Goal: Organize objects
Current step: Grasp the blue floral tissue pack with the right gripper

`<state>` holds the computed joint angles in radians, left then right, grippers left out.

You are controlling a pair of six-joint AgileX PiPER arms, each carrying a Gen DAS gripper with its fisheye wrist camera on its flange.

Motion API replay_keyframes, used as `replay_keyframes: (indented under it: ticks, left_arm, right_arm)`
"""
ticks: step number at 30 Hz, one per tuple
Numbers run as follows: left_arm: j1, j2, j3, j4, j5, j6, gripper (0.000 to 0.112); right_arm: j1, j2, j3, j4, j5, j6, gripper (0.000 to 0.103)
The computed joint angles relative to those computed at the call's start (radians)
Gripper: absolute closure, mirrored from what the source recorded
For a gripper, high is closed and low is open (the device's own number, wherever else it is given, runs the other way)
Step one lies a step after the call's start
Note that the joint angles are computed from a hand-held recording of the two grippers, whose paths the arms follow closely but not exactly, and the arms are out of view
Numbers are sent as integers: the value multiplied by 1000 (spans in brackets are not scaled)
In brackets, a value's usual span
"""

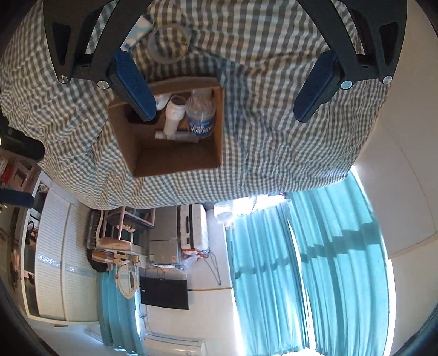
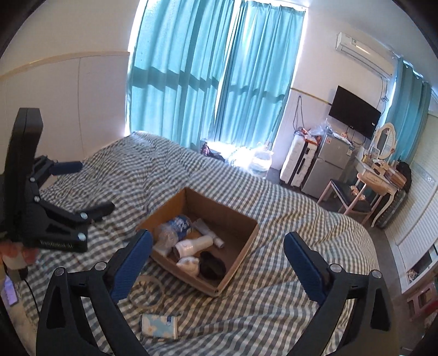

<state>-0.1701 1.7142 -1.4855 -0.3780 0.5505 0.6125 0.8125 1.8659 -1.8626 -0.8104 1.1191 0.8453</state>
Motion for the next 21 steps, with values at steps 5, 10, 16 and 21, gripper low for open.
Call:
replay_keyframes:
  ticks: [5, 10, 16, 21]
  left_arm:
    - [27, -47, 169, -26, -85, 8, 9]
    - [-4, 3, 281, 24, -168, -52, 9]
    - [-26, 94, 341, 21, -223, -31, 9]
    - [-10, 151, 341, -10, -212, 4, 9]
  right_arm:
    - [33, -20, 193, -9, -81, 156, 6]
    - [1, 59, 293, 93, -229, 207, 6]
    - [-37, 179, 333, 211, -336, 213, 6]
    - [-43, 257, 290, 282, -328, 145, 6]
